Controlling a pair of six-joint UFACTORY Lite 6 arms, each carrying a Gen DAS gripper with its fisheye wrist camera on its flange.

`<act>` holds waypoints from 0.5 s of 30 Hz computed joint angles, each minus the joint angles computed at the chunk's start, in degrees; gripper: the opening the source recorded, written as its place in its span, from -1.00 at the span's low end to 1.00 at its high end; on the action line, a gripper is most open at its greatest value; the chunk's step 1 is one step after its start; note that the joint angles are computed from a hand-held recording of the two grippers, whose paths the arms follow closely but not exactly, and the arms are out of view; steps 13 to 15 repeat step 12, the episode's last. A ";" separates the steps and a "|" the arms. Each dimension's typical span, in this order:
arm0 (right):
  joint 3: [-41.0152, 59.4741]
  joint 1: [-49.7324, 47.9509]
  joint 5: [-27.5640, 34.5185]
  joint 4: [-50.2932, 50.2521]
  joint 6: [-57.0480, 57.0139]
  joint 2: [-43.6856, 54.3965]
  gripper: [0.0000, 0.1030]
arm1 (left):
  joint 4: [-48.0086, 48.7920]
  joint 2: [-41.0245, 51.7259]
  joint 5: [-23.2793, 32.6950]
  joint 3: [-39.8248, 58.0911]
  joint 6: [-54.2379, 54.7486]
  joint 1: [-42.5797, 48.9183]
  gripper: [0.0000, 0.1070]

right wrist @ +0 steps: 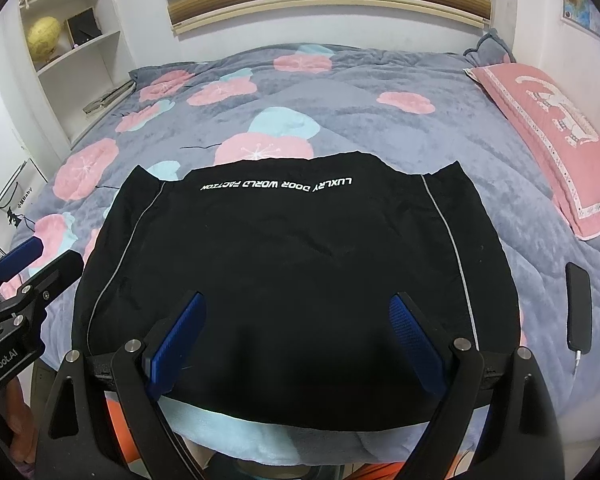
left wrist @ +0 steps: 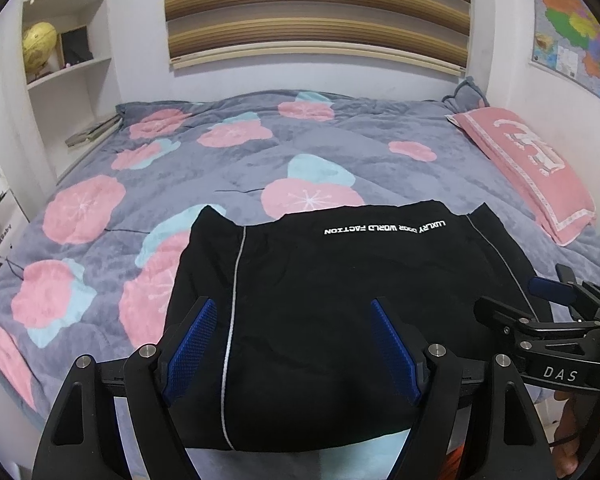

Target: Fold large clothes

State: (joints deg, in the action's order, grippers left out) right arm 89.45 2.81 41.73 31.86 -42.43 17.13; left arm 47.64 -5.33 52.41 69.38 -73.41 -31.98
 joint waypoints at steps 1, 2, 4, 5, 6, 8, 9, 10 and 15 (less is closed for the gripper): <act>0.13 0.08 0.03 -0.13 0.17 0.15 0.83 | 0.92 0.38 1.09 0.29 -0.73 -0.50 0.49; 0.01 0.16 0.01 -0.18 0.19 0.13 0.83 | 1.78 0.72 1.99 0.57 -1.16 -0.93 0.49; -0.07 0.35 -0.04 -0.40 0.38 0.20 0.83 | 3.47 1.31 3.75 0.99 -2.04 -2.06 0.49; -0.21 0.50 -0.13 -0.51 0.55 0.12 0.83 | 3.80 1.36 4.04 1.02 -2.18 -2.18 0.49; -0.50 0.57 -0.22 -0.52 0.46 -0.04 0.83 | 4.12 1.24 4.07 0.87 -2.41 -2.27 0.49; -0.33 0.66 -0.31 -0.71 0.57 0.18 0.83 | 5.24 0.46 3.79 0.06 -3.24 -2.50 0.49; -0.39 0.69 -0.38 -0.73 0.54 0.13 0.83 | 6.00 0.17 3.98 -0.29 -3.69 -2.83 0.49; -0.56 0.73 -0.52 -0.79 0.54 0.04 0.83 | 6.42 0.11 4.33 -0.32 -3.82 -3.06 0.49; -0.62 0.89 -0.66 -0.83 0.75 -0.01 0.83 | 6.88 -0.22 4.28 -0.53 -3.85 -3.25 0.49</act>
